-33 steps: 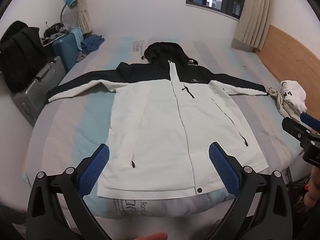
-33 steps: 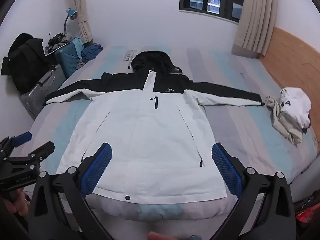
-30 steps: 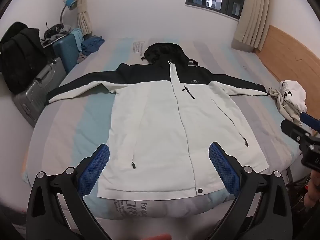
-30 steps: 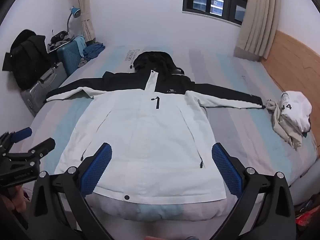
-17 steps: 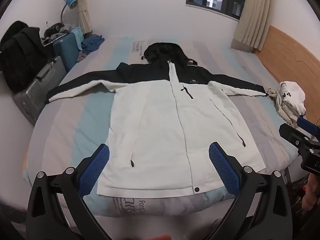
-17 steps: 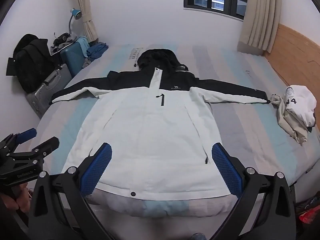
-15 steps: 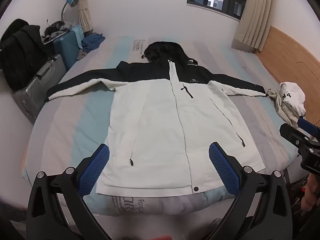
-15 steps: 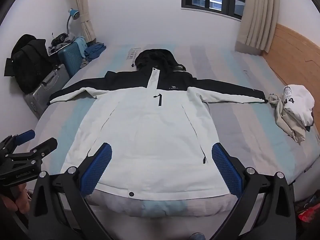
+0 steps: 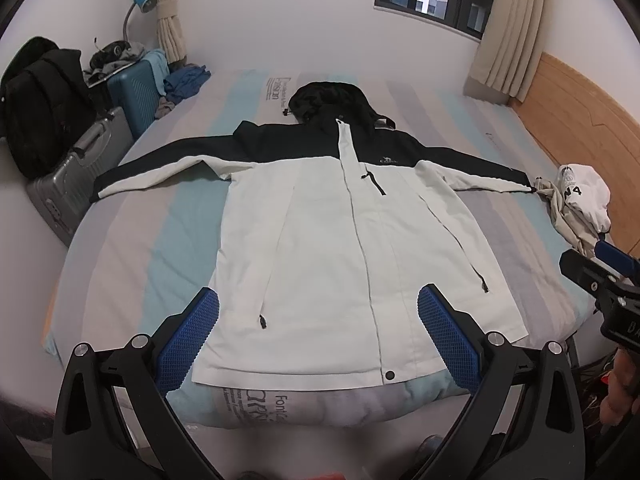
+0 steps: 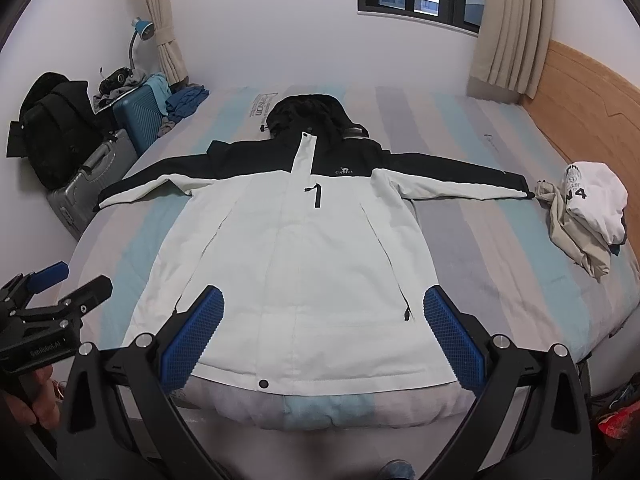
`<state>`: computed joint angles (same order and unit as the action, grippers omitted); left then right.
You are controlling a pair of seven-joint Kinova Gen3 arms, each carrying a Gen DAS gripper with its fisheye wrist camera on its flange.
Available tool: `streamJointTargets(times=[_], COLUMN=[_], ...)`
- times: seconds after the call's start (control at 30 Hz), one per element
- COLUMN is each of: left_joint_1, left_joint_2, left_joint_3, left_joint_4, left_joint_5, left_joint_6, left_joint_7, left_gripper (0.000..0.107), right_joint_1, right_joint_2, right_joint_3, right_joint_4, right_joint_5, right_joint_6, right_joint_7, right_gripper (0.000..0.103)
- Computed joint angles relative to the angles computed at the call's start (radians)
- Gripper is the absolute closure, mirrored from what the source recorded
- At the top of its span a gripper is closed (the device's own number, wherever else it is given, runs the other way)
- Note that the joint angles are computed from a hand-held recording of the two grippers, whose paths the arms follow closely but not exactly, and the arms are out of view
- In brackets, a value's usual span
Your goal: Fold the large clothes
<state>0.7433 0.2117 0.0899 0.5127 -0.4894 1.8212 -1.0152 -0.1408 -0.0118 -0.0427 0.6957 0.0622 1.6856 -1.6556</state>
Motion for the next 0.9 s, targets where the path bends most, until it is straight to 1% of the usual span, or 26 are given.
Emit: streamJointTargets(times=[0.2, 0.37, 0.43, 0.57, 0.73, 0.9], left_joint_1=[0.01, 0.011, 0.025, 0.036, 0.027, 0.023], left_joint_2=[-0.002, 0.007, 0.021, 0.018, 0.012, 0.027], left_joint_3=[0.002, 0.002, -0.008, -0.017, -0.013, -0.016], left_joint_4=[0.005, -0.02, -0.047, -0.035, -0.02, -0.048], left_joint_5=[-0.003, 0.005, -0.009, -0.011, -0.002, 0.0], left_joint_6=[0.0, 0.016, 0.031, 0.024, 0.016, 0.033], left_joint_7=[0.004, -0.001, -0.004, 0.006, 0.014, 0.005], left_gripper=[0.01, 0.01, 0.01, 0.01, 0.01, 0.01], right_joint_1=[0.003, 0.009, 0.014, 0.022, 0.017, 0.015], right_joint_2=[0.003, 0.003, 0.008, 0.021, 0.016, 0.019], right_joint_3=[0.004, 0.008, 0.013, 0.019, 0.013, 0.012], right_joint_4=[-0.01, -0.013, -0.022, -0.044, -0.038, -0.043], right_joint_5=[-0.004, -0.016, -0.032, -0.05, -0.037, -0.031], right_joint_6=[0.007, 0.013, 0.02, 0.037, 0.032, 0.034], right_joint_7=[-0.001, 0.008, 0.014, 0.018, 0.017, 0.018], right_gripper=[0.007, 0.007, 0.007, 0.007, 0.007, 0.007])
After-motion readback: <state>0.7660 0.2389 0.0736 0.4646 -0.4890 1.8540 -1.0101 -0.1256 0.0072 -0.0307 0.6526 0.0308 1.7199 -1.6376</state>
